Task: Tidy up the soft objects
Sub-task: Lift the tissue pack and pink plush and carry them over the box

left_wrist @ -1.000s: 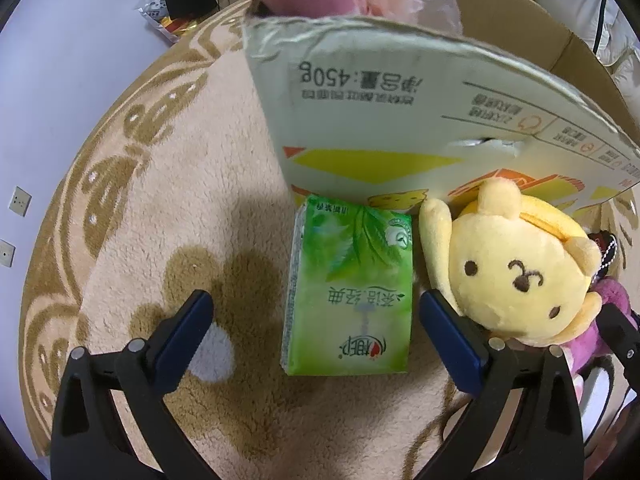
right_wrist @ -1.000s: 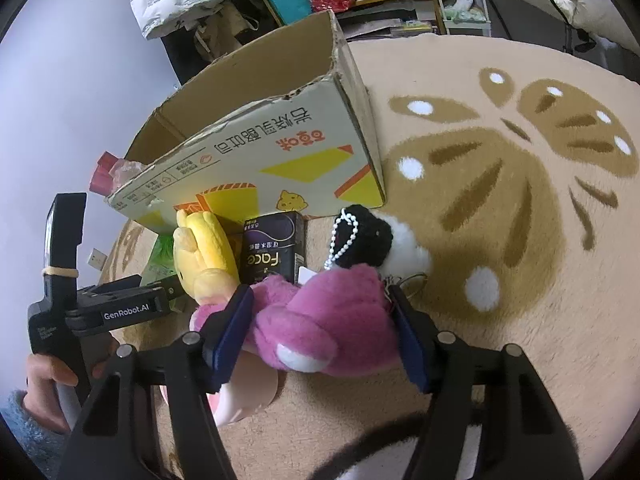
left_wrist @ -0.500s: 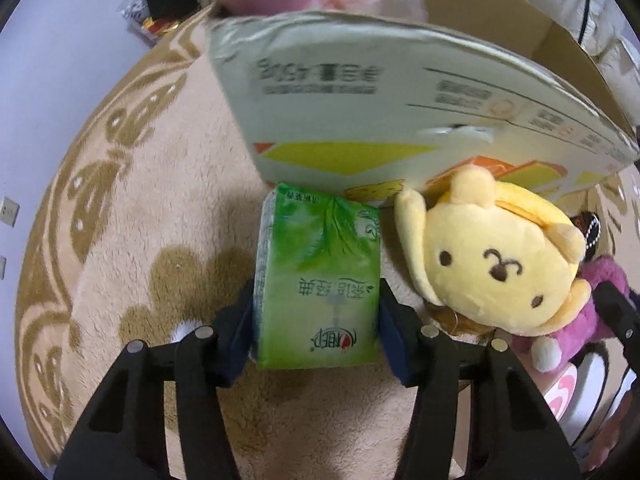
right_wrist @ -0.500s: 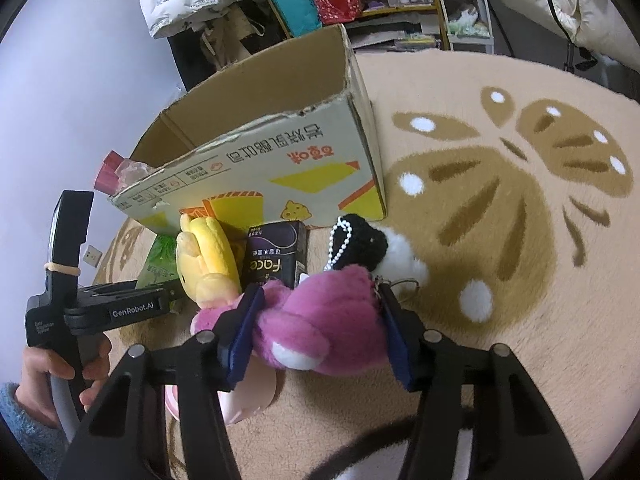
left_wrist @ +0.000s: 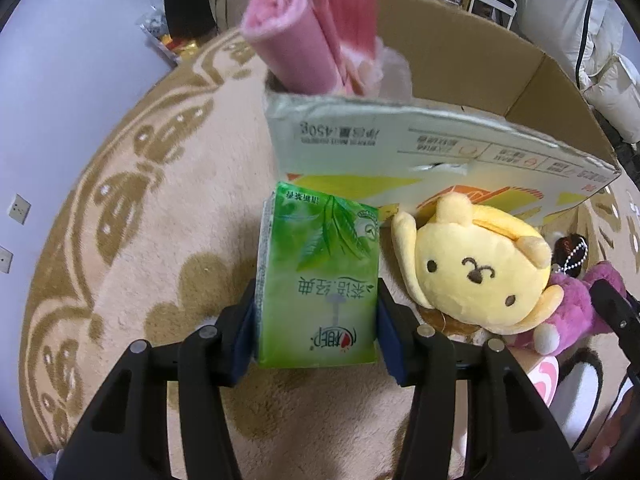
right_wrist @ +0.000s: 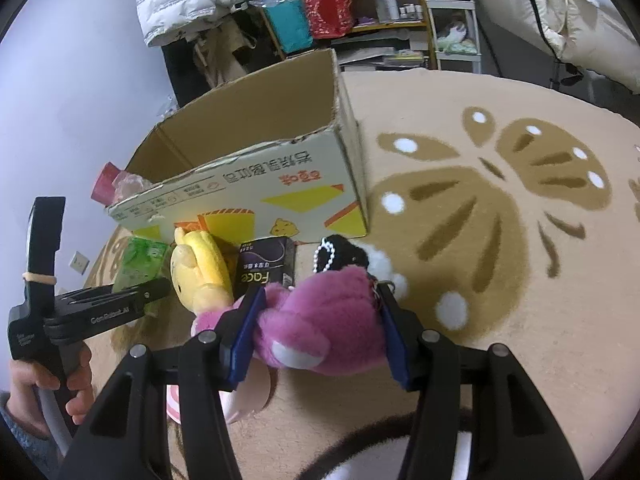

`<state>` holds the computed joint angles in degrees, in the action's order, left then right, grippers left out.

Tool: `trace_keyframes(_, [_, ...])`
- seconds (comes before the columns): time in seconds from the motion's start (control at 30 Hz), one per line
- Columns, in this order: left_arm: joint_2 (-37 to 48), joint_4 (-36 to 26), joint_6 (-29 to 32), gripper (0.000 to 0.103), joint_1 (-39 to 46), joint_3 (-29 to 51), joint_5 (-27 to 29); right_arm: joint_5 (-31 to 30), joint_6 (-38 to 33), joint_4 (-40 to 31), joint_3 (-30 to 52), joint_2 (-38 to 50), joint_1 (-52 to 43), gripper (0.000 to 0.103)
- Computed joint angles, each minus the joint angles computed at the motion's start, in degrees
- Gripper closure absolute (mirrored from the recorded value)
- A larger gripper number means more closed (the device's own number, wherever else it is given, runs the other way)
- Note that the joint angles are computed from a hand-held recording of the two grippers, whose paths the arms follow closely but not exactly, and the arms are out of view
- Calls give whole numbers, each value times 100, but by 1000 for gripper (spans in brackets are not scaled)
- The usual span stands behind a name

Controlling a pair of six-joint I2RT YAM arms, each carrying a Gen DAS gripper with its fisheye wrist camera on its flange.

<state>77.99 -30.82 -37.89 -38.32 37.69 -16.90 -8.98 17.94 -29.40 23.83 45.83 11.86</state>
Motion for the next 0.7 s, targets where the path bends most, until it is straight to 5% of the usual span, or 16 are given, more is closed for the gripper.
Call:
trace_keyframes(0.4, [-1095, -1416, -829, 52, -1022, 529, -1497, 202, -89, -607, 220, -1162, -198, 45])
trace_keyframes(0.7, [-1865, -1636, -731, 52, -1115, 805, -2355, -1, -93, -633, 456, -1405, -427, 45])
